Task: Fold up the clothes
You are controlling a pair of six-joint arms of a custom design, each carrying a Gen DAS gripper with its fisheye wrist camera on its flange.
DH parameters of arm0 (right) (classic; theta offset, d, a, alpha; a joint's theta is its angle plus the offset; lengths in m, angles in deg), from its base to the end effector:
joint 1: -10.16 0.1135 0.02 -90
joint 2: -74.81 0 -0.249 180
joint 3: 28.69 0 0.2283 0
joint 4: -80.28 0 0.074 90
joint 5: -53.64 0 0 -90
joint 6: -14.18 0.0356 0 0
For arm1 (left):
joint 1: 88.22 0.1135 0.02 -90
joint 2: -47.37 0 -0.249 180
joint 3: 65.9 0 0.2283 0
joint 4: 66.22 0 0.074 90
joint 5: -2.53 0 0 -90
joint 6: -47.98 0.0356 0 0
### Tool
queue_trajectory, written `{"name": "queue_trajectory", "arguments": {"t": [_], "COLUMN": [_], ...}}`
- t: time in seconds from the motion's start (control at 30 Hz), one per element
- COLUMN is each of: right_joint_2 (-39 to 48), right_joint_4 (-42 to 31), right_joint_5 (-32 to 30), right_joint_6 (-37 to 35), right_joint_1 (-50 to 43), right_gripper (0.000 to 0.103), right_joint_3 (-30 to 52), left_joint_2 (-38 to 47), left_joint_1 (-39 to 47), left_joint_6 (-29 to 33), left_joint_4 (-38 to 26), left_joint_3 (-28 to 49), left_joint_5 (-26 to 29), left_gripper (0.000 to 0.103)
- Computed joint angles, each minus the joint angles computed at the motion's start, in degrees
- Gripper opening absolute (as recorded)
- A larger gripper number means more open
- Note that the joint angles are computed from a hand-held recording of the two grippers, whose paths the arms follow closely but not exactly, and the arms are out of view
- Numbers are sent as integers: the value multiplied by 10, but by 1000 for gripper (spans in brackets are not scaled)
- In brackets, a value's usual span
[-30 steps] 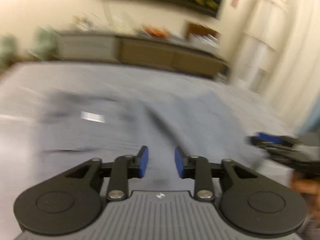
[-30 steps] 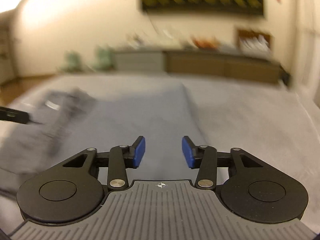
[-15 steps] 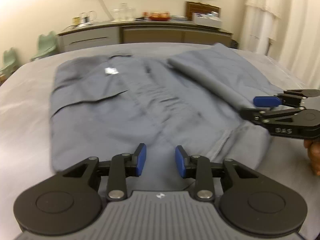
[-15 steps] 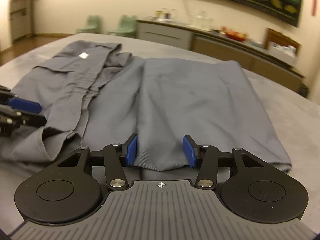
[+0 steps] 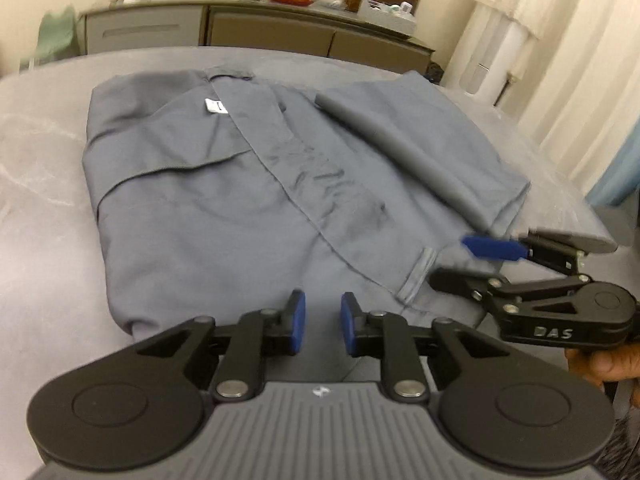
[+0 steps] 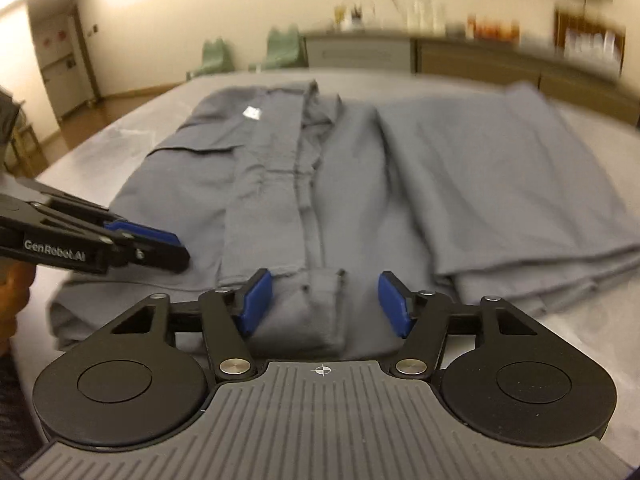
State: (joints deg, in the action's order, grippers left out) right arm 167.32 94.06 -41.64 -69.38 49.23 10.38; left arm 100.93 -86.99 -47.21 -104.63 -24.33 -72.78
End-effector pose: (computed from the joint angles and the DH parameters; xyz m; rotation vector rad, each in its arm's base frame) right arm 0.1929 0.1608 0.1090 -0.6980 2.2061 0.5189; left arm 0.1647 -0.0055 0.1828 -0.0236 2.4413 -0.3445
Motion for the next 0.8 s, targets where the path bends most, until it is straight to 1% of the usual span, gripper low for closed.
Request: {"name": "queue_trajectory", "arguments": {"t": [0.03, 0.07, 0.1, 0.13, 0.2, 0.23, 0.27, 0.3, 0.33, 0.37, 0.4, 0.43, 0.5, 0.53, 0.57, 0.63, 0.67, 0.7, 0.73, 0.77, 0.8], "right_joint_2": [-31, -57, -76, -87, -80, -42, -4, 34, 72, 105, 122, 133, 118, 100, 81, 43, 23, -2, -26, -44, -55], "right_joint_4": [-38, -51, -61, -68, -69, -69, -74, -83, -97, -116, -136, -150, -142, -138, -134, -121, -116, -113, -110, -111, -115], "right_joint_5": [-29, -30, -33, -36, -51, -81, -110, -136, -159, -180, -197, -208, -208, -220, -231, -251, -262, -276, -286, -286, -281], "right_joint_6": [-12, -30, -46, -61, -77, -67, -58, -49, -41, -36, -38, -42, -53, -58, -63, -71, -75, -78, -82, -92, -100], "right_joint_1": [-39, -90, -142, -192, -284, -319, -350, -380, -407, -425, -426, -425, -418, -419, -417, -404, -398, -392, -384, -373, -358], "right_gripper": [65, 79, 88, 99, 99, 98, 97, 95, 92, 78, 60, 24, 15, 12, 10, 9, 9, 8, 8, 8, 8], "right_joint_3": [5, 7, 14, 26, 61, 78, 100, 125, 155, 183, 200, 212, 197, 184, 174, 160, 153, 140, 129, 119, 113], "left_joint_2": [13, 20, 41, 67, 137, 190, 253, 318, 383, 447, 511, 571, 684, 736, 783, 874, 904, 917, 915, 899, 889], "left_joint_1": [8, 4, -12, -35, -93, -126, -155, -179, -198, -216, -229, -239, -253, -257, -259, -263, -263, -261, -259, -258, -255], "left_joint_6": [-2, -10, -27, -49, -88, -107, -121, -131, -137, -148, -160, -171, -191, -196, -198, -201, -200, -194, -186, -176, -167], "left_joint_4": [7, 3, 6, 13, 23, 31, 17, 4, -8, -27, -43, -65, -122, -157, -195, -267, -299, -316, -322, -308, -296], "left_joint_3": [18, 41, 70, 102, 184, 233, 303, 375, 447, 519, 591, 663, 807, 879, 951, 1095, 1149, 1174, 1170, 1137, 1113], "left_joint_5": [13, 17, 12, 2, -30, -46, -56, -58, -58, -67, -72, -80, -102, -116, -124, -136, -135, -132, -135, -142, -145], "left_gripper": [35, 47, 50, 55, 60, 67, 74, 78, 80, 80, 80, 80, 80, 80, 79, 78, 78, 78, 75, 51, 38]}}
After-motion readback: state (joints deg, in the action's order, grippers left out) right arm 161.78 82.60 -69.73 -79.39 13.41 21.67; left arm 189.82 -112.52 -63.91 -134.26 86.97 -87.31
